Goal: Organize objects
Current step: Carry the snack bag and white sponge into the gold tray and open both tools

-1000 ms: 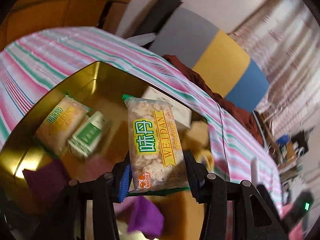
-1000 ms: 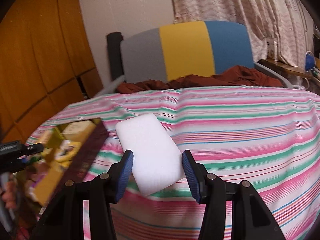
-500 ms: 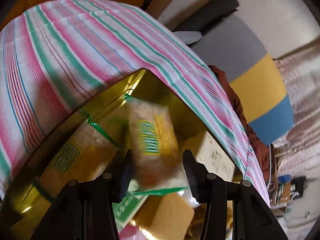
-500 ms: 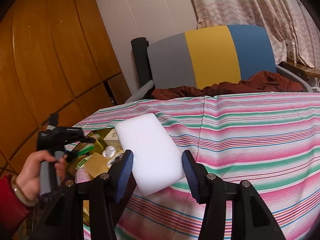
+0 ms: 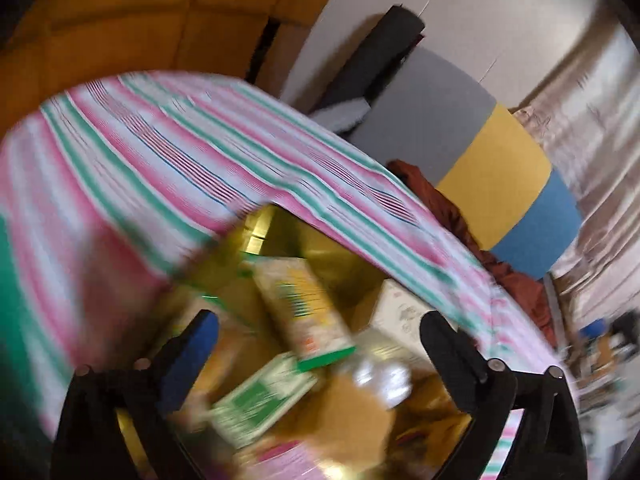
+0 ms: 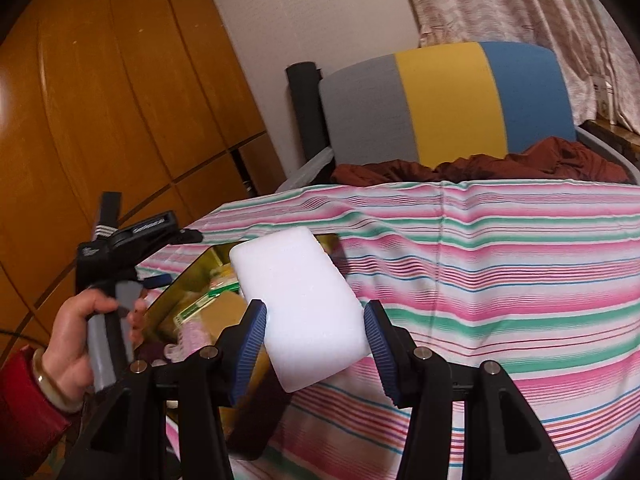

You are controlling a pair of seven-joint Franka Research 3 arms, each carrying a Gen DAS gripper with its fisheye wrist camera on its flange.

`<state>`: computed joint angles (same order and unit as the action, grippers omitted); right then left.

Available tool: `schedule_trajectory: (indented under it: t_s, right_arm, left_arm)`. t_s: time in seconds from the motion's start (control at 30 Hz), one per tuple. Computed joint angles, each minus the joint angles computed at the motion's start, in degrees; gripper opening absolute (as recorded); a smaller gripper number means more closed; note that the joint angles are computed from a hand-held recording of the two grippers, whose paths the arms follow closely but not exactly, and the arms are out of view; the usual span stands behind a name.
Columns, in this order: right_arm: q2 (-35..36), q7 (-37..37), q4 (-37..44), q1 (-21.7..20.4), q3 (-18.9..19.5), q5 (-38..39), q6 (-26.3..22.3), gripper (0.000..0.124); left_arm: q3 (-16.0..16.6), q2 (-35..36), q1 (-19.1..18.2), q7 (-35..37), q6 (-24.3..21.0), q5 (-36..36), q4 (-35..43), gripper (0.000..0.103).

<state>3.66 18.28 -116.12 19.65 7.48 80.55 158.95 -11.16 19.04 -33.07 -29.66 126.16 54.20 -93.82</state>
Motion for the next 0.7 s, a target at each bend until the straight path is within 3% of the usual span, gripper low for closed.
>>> schedule_trajectory:
  t_s: [0.07,0.2,0.33,0.4,0.53,0.7]
  right_arm:
    - [0.3,1.2,0.5,0.3,0.3,-1.6,-1.3,0.051]
    - [0.8,2.5,1.5,1.3,1.1,-4.7,-3.1,0.052]
    - [2.2,6.2,3.0,3.2,2.3,-11.4,-3.0,0.052]
    - [2.9,7.8,3.7,3.9,2.9,-13.8,-3.0,0.052]
    - [6.0,14.4,6.9,5.9,4.0,-21.9,-1.8,0.052]
    - [11.3,26.3,13.0,7.9,4.0,-35.6,-2.6,0.053]
  left_arm:
    - [-0.6,-1.1,-1.6,0.5,-5.5,-0.1,-0.6,0.103]
    - [-2.6,-4.9,-3.3,-4.6,-12.1,-0.5,-5.6,0.103]
    - [-5.2,-7.5,-3.3,-9.1,-16.1,-3.5,-9.1,0.103]
    - [-5.9,-8.6,-2.9,-10.4,-15.4,-4.4,-10.5,0.103]
    - [-7.3,-7.7,-4.2,-8.9,-21.2,-4.0,-8.5,0.103]
    - [-8.1,-7.1,-5.6,-4.7,-24.8,-4.8,-7.0,0.103]
